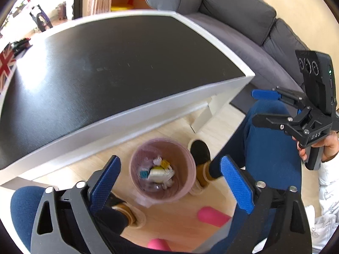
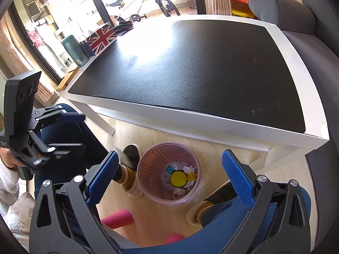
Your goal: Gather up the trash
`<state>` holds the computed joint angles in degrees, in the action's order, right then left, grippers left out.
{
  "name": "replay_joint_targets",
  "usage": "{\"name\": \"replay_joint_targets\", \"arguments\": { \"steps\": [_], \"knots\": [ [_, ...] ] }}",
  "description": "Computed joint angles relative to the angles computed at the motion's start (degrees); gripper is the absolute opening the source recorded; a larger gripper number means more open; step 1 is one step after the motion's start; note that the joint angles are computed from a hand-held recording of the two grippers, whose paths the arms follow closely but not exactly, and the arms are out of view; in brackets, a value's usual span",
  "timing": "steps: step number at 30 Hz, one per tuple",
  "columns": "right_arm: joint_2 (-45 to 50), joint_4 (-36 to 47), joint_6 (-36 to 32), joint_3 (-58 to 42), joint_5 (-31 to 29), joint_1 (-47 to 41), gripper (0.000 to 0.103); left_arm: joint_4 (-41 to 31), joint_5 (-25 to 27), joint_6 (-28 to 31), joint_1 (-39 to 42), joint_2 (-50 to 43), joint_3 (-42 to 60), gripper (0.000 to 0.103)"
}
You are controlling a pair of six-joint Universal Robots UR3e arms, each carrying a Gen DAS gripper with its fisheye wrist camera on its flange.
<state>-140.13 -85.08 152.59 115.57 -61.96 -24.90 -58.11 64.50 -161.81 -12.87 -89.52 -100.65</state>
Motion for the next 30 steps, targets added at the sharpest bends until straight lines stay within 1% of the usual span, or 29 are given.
{"name": "replay_joint_targets", "arguments": {
  "steps": [2, 5, 9, 19, 24, 30],
  "knots": [
    [-0.16, 0.26, -0.13, -0.05, 0.06, -0.39, 0.097, -0.15, 1.30, -1.31, -0.13, -0.76, 0.62, 0.095],
    [-0.81, 1.09, -0.68, 0.00, 0.25, -1.01, 0.097, 0.17, 1.94, -1.87, 0.32, -0.73, 0.25, 0.095],
    [0.06, -0.46, 0.72, 0.25, -0.27, 0.58, 0.097, 0.41, 2.15, -2.15, 0.62, -0.33, -0.16, 0.095],
    [1.75, -2.72, 3.15, -0.86, -0.85, 2.88, 0.097, -0.35, 1.92, -2.64, 1.75, 1.28, 0.28, 0.095],
    [3.24, -3.85, 4.33, -3.19, -0.64, 3.07, 0.100, -0.54, 1.63, -2.62, 2.89, 2.06, 1.47, 0.096],
    [7.92, -7.27, 6.22, -6.46, -1.92, 5.39, 0.100, -3.35, 0.04, -1.57, 4.37, 1.29, 5.45, 0.096]
  ]
}}
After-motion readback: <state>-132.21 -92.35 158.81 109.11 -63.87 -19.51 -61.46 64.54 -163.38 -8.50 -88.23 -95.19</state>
